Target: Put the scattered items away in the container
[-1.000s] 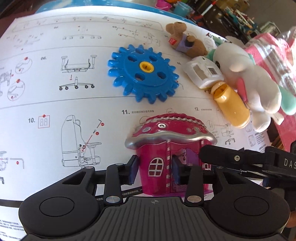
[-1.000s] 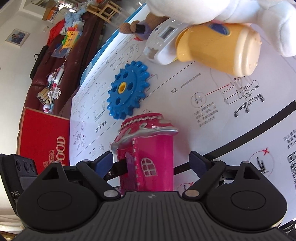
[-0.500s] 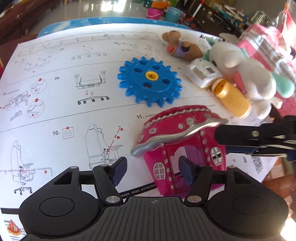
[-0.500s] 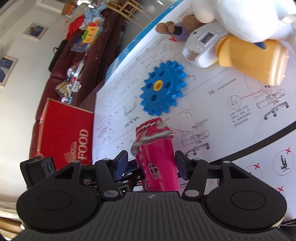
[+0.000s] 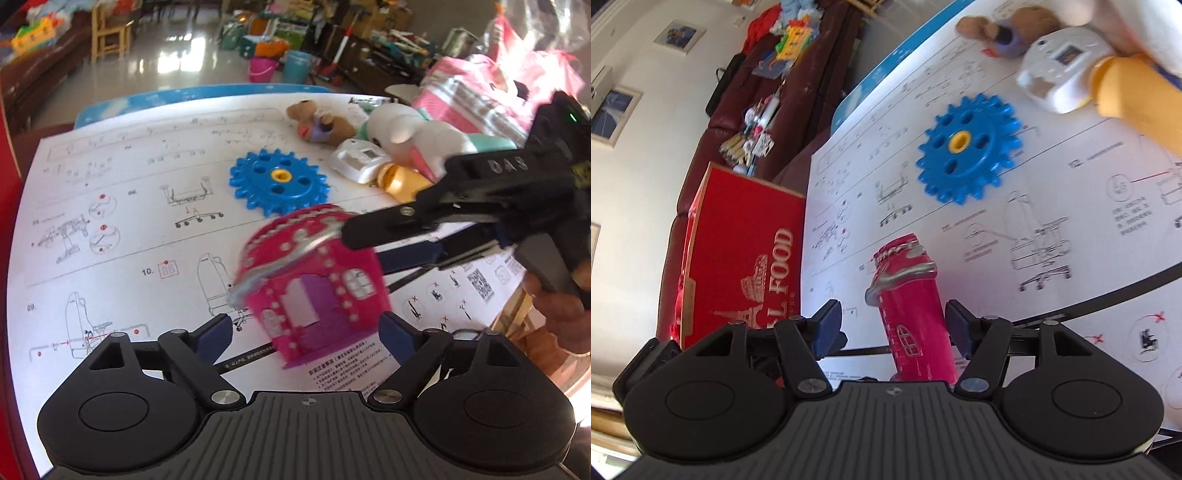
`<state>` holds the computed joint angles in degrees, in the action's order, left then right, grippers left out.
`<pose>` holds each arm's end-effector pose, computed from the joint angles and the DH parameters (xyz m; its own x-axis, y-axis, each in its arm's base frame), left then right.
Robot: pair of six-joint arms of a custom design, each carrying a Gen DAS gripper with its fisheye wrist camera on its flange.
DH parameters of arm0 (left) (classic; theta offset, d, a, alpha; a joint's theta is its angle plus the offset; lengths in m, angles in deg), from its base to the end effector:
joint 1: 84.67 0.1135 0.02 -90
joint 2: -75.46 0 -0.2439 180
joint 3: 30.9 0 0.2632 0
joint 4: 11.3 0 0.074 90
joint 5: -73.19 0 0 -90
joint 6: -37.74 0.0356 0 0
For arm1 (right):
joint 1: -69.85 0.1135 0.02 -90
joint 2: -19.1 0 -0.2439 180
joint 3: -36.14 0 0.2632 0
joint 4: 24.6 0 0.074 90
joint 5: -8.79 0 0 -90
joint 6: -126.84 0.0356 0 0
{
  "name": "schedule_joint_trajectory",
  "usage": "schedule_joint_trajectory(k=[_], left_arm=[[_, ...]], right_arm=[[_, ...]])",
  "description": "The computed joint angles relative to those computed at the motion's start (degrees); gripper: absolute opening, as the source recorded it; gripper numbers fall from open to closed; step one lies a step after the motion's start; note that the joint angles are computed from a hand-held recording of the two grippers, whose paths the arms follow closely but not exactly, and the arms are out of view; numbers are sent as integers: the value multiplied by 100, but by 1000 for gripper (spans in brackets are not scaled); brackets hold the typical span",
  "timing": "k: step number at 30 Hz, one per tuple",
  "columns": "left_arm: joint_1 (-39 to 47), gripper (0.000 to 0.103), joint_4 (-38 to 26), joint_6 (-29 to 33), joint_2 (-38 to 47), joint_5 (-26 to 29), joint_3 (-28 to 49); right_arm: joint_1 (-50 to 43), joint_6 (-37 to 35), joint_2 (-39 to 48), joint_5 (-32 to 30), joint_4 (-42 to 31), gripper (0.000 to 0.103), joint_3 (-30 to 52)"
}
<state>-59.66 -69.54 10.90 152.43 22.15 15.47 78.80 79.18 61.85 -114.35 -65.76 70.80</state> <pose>0.1849 0.0616 0.1155 -0.6921 0.4427 -0.5701 0.6652 0.6977 -0.2658 0.1642 0.0456 0.1634 -0.8783 0.4326 -0.2036 0.1472 0.6497 0.7458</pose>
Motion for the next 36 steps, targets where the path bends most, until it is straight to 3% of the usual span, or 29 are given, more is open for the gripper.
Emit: schedule_joint_trajectory(k=[11, 18, 20, 21, 26, 29, 36], left_arm=[[681, 94, -92, 298, 309, 146, 132], [1450, 95, -20, 159, 1051, 97, 746], [1596, 95, 45, 70, 1326, -5, 913], [1665, 95, 97, 21, 1448, -68, 980], [1772, 95, 562, -717, 1958, -354, 1235], [1649, 93, 1105, -1021, 1881, -739, 1010], [1457, 86, 2058, -931, 1365, -1244, 279]], right_arm=[[1934, 557, 1609, 632, 1030, 73, 1159], [2390, 500, 2371, 875, 1203, 75, 1728], [2392, 539, 2407, 1068, 1110, 85, 1709], [2382, 547, 2427, 1181, 1049, 85, 1688], [2204, 746, 2489, 1338, 822, 85, 1452], [2157, 858, 2479, 1440, 690, 85, 1340], [2270, 803, 2620, 1571, 486, 85, 1422]])
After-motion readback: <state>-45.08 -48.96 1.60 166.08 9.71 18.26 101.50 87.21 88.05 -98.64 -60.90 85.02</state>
